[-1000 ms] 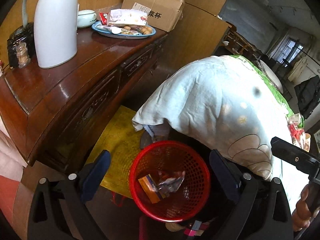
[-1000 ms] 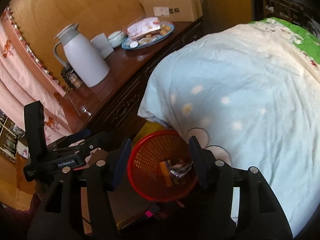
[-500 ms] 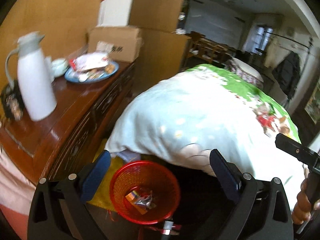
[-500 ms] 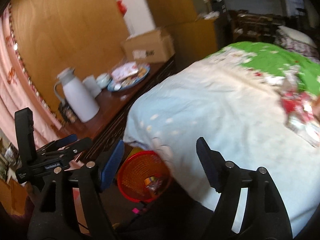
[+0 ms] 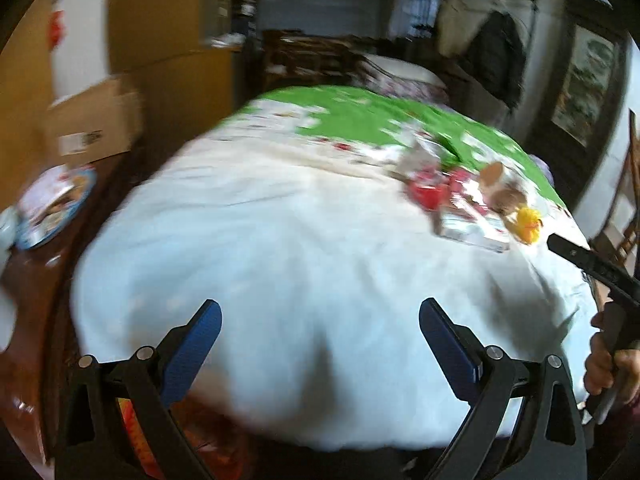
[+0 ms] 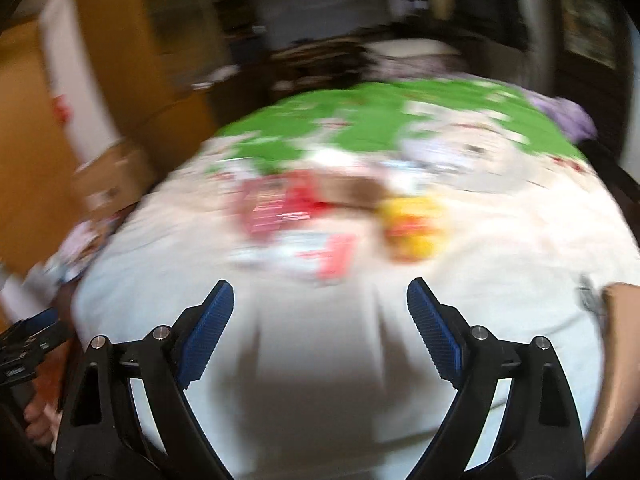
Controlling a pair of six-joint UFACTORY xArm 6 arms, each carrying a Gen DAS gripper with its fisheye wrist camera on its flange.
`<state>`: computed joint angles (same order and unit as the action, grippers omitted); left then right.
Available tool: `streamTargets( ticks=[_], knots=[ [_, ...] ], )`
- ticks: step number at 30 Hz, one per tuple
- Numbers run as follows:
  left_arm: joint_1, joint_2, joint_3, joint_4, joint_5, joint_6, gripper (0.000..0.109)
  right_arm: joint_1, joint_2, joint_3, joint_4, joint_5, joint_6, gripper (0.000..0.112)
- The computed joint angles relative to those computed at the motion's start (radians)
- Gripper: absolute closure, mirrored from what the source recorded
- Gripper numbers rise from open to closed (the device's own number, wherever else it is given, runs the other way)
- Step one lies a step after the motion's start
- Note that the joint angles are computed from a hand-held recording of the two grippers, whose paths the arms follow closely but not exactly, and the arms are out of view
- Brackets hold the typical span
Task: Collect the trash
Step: 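Bring both tools back up over the bed, then move the left tool to the pink-labelled plastic bag while the right tool approaches the white medicine box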
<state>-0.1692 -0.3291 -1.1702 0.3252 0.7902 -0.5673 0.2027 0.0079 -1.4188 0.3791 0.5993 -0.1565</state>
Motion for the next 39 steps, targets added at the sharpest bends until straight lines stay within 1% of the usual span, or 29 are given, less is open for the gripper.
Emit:
streamTargets(
  ticks=[3,5,7,9,10,11,15,16,17,19,22,24,26,27,29,30,32,34,35,37,39],
  knots=[
    [-0.02,0.171,-0.142,-0.071,-0.028,0.068,0.011,-0.03,0.042,0.001,-0.19,-0.059,0.135,0.027],
    [-0.031,0.27,-0.241,-0.119,-0.039,0.12,0.011,-0.05,0.067,0.003,-0.27,-0.091,0.184,0.027],
    [-0.047,0.377,-0.36,-0.161,-0.051,0.177,0.012,-0.059,0.085,0.009,-0.259,-0.11,0.185,0.027],
    [-0.066,0.479,-0.484,-0.156,-0.048,0.206,0.011,-0.07,0.112,-0.025,-0.136,-0.055,0.109,0.027],
    [-0.076,0.536,-0.551,-0.144,-0.042,0.215,0.011,-0.073,0.116,-0.028,-0.095,-0.057,0.08,0.027],
    [-0.084,0.581,-0.607,-0.134,-0.032,0.222,0.011,-0.072,0.12,-0.028,-0.084,-0.065,0.072,0.027],
    [-0.105,0.786,-0.868,-0.1,0.052,0.244,0.011,-0.072,0.144,-0.056,-0.074,-0.034,0.053,0.027],
    [-0.106,0.826,-0.923,-0.074,0.079,0.234,0.011,-0.073,0.142,-0.055,-0.068,-0.024,0.045,0.027],
    [-0.105,0.846,-0.944,-0.039,0.091,0.212,0.011,-0.074,0.148,-0.063,-0.061,-0.016,0.039,0.027],
    [-0.092,0.818,-0.899,-0.018,0.087,0.187,0.011,-0.076,0.128,-0.041,-0.037,-0.019,0.026,0.027],
    [-0.046,0.684,-0.702,0.052,0.033,0.114,0.011,-0.079,0.119,-0.027,-0.011,-0.026,0.011,0.027],
    [-0.004,0.583,-0.562,0.119,0.032,0.04,0.011,-0.079,0.12,-0.028,-0.01,-0.028,0.009,0.027],
    [0.033,0.508,-0.468,0.101,0.032,0.016,0.012,-0.078,0.122,-0.03,-0.007,-0.03,0.006,0.027],
    [0.062,0.456,-0.403,0.053,0.019,0.013,0.012,-0.078,0.12,-0.028,-0.005,-0.031,0.003,0.027],
    [0.088,0.406,-0.342,-0.03,-0.01,0.031,0.012,-0.077,0.117,-0.024,0.0,-0.033,-0.002,0.027],
    [0.089,0.393,-0.327,-0.054,-0.024,0.042,0.012,-0.077,0.116,-0.024,-0.001,-0.033,-0.003,0.027],
    [0.081,0.372,-0.3,-0.109,-0.086,0.088,0.012,-0.076,0.116,-0.025,-0.009,-0.032,0.001,0.027],
    [0.057,0.388,-0.316,-0.115,-0.122,0.116,0.011,-0.075,0.117,-0.027,-0.015,-0.03,0.005,0.027],
    [0.041,0.405,-0.338,-0.101,-0.124,0.127,0.011,-0.076,0.118,-0.029,-0.013,-0.026,0.004,0.027],
    [0.011,0.472,-0.419,-0.024,-0.104,0.129,0.011,-0.077,0.121,-0.033,-0.005,-0.02,-0.001,0.027],
    [0.002,0.538,-0.49,0.031,-0.085,0.123,0.011,-0.079,0.122,-0.035,0.007,-0.016,-0.009,0.027]
  ],
)
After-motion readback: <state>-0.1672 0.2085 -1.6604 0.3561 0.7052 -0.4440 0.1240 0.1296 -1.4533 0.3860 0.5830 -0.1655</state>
